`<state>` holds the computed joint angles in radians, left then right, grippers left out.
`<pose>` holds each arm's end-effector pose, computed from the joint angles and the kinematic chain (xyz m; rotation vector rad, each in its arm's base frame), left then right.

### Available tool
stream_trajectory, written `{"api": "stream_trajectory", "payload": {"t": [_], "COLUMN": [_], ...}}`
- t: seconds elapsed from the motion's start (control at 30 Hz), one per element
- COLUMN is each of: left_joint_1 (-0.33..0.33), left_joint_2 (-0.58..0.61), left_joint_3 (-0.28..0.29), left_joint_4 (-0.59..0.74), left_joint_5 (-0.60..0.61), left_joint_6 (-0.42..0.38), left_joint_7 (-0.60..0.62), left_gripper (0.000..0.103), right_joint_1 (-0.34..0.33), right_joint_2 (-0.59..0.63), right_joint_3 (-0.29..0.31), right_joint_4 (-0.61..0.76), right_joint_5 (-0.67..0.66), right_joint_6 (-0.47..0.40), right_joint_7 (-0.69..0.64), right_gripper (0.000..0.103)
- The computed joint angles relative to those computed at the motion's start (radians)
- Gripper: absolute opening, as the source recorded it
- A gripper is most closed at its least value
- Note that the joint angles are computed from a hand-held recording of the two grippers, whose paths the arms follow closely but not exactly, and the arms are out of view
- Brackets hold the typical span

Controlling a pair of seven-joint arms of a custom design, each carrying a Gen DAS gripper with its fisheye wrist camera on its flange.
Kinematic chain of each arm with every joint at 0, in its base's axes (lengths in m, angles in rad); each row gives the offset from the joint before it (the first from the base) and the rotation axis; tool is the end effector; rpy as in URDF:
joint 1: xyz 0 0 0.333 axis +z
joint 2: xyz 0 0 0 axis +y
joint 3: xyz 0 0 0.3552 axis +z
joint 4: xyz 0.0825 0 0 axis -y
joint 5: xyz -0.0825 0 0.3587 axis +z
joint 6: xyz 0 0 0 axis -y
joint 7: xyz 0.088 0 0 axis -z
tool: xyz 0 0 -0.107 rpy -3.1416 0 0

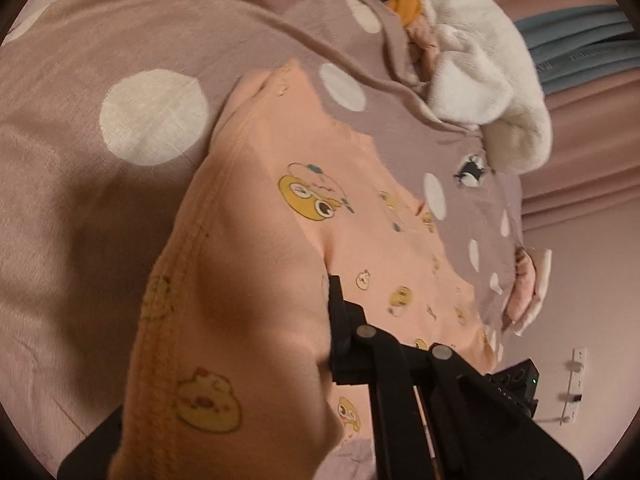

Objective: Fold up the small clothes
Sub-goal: 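Grasp the side edge of the peach garment with the right tool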

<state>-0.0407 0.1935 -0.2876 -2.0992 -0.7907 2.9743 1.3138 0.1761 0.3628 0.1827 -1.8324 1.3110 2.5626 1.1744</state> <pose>0.5812 -0.1362 0.4494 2.5722 -1.2082 1.1227 0.6237 0.2042 0.4182 -1.3111 1.7935 0.5331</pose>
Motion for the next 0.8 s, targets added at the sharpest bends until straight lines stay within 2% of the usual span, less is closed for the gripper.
{"api": "stream_trajectory", "payload": {"t": [0.07,0.2,0.33,0.37,0.4,0.53,0.63,0.73,0.8], "left_joint_1": [-0.001,-0.032,-0.059,-0.072,-0.087,-0.150,-0.189,-0.218,-0.221], "left_joint_2": [-0.025,-0.078,-0.143,-0.166,-0.182,-0.242,-0.278,-0.302,-0.316], "left_joint_3": [-0.007,0.012,0.012,0.013,0.021,0.051,0.063,0.077,0.078], "left_joint_4": [-0.017,-0.065,-0.136,-0.163,-0.182,-0.254,-0.294,-0.313,-0.324], "left_joint_5": [-0.011,0.011,-0.148,-0.223,-0.235,-0.226,-0.166,-0.133,-0.044], "left_joint_6": [-0.005,-0.030,-0.044,-0.041,-0.047,-0.047,-0.035,-0.033,-0.042], "left_joint_7": [0.013,0.007,0.111,0.168,0.174,0.134,0.075,0.043,-0.016], "left_gripper": [0.007,0.007,0.006,0.006,0.006,0.006,0.005,0.005,0.005], "right_joint_1": [-0.012,0.001,-0.003,-0.005,0.001,0.017,0.032,0.044,0.057], "right_joint_2": [-0.025,-0.054,-0.123,-0.147,-0.156,-0.202,-0.215,-0.232,-0.246], "right_joint_3": [0.005,-0.015,-0.025,-0.030,-0.037,-0.063,-0.076,-0.085,-0.088], "right_joint_4": [-0.027,-0.048,-0.136,-0.171,-0.186,-0.273,-0.293,-0.305,-0.309], "right_joint_5": [0.037,0.001,0.055,0.083,0.092,0.130,0.144,0.120,0.066], "right_joint_6": [-0.017,-0.039,-0.060,-0.072,-0.075,-0.092,-0.087,-0.074,-0.040], "right_joint_7": [-0.025,-0.008,-0.060,-0.089,-0.095,-0.108,-0.113,-0.079,-0.042], "right_gripper": [0.012,0.012,0.012,0.012,0.012,0.012,0.012,0.012,0.012]}}
